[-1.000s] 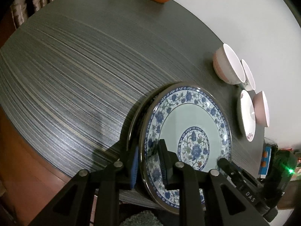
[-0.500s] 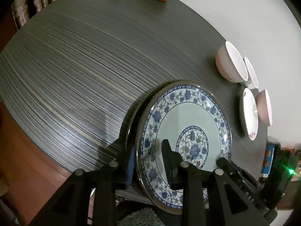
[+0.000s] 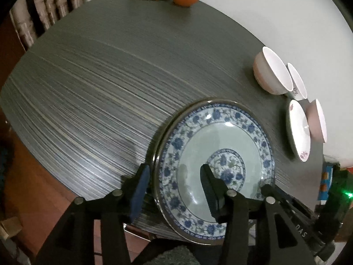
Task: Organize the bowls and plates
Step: 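Open both grippers and release the stacked plates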
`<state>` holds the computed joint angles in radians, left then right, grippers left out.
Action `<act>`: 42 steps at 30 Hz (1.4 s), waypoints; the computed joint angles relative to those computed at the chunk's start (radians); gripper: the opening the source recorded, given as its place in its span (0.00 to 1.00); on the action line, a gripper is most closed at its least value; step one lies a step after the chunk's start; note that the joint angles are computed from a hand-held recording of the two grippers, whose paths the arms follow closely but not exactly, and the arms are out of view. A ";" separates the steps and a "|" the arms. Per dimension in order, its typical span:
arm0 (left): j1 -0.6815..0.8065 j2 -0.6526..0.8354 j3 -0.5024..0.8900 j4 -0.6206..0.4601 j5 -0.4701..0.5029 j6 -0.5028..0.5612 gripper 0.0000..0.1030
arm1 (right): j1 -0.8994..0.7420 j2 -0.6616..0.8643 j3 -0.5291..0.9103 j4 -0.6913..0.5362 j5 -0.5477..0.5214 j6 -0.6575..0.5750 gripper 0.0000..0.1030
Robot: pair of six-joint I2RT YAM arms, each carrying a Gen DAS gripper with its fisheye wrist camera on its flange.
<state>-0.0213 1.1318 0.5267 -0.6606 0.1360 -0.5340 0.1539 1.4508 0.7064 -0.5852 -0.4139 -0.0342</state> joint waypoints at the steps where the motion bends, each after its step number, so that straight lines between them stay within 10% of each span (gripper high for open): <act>1: 0.000 0.006 0.000 0.002 -0.007 0.000 0.48 | 0.002 0.002 0.003 0.000 -0.001 0.002 0.29; 24: -0.295 -0.331 -0.113 0.159 -0.401 -0.025 0.48 | -0.105 -0.173 -0.102 0.077 -0.036 -0.090 0.39; 42: -0.361 -0.208 -0.095 0.148 -0.486 -0.073 0.48 | -0.587 0.004 0.034 0.077 -0.063 -0.360 0.40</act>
